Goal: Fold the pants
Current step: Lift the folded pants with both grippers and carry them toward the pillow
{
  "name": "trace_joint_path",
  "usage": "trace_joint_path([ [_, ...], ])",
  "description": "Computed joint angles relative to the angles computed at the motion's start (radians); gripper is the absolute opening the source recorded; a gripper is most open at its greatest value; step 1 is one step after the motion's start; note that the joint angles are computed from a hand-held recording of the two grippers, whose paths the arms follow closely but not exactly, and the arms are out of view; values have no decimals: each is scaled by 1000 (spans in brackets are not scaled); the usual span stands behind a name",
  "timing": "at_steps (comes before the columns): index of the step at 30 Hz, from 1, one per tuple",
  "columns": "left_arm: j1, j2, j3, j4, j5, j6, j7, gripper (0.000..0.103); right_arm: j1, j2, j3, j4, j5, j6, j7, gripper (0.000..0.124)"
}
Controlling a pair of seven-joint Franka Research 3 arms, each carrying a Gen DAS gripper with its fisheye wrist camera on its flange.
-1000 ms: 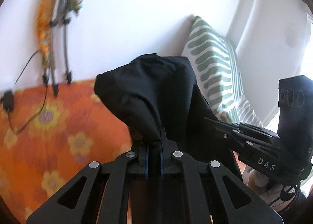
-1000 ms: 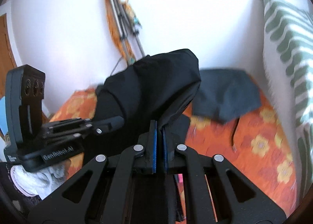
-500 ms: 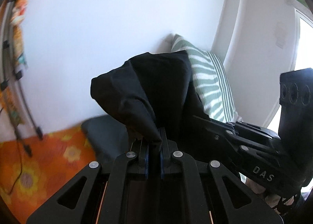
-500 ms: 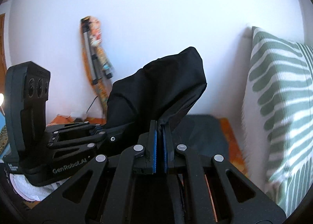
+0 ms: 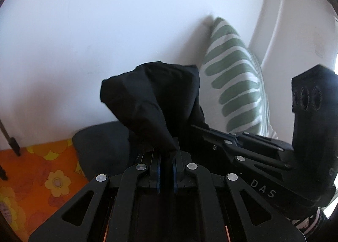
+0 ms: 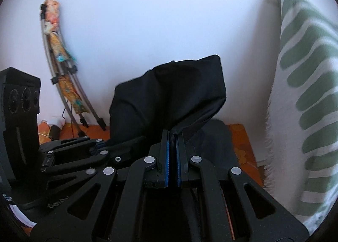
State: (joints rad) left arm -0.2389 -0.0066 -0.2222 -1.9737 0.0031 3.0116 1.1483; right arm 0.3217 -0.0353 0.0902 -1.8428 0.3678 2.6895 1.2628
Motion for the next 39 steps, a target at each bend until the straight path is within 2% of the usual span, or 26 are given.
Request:
trace_joint_path([
  [3,7,20,1,21,-78,-30,53,6,-6,56,-6,38,69,-18,-14,6],
  [5,9,21,-1,36,-42,-50,45,6,-10,74,-3,56,110,-23,-18,6],
  [10,12,55,-19,139,-72,-103,96,6,-10,42,-2,60,91,-1,-11,6],
  [14,-4,71,-29,213,-31,-130,81,6,-24,-3,-16,62,75,1,-12,6],
  [19,-20,126,-61,330,-78,-133,119,6,-53,-59,-45,63,83,-11,-30,6],
  [24,-33,197,-102,436,-116,-138,169,6,-90,-87,-60,80,28,-37,-13,6],
  [27,-4,202,-136,411,-202,-99,223,6,-99,-82,-62,90,5,-48,-18,6],
  [30,22,179,-139,338,-255,-73,253,6,-92,-45,-60,100,37,-56,-46,6],
  [32,39,157,-127,274,-283,-67,262,6,-84,-6,-54,110,73,-60,-70,6],
  [39,55,119,-32,122,-185,-98,143,6,-61,169,-8,179,177,-89,-103,6],
])
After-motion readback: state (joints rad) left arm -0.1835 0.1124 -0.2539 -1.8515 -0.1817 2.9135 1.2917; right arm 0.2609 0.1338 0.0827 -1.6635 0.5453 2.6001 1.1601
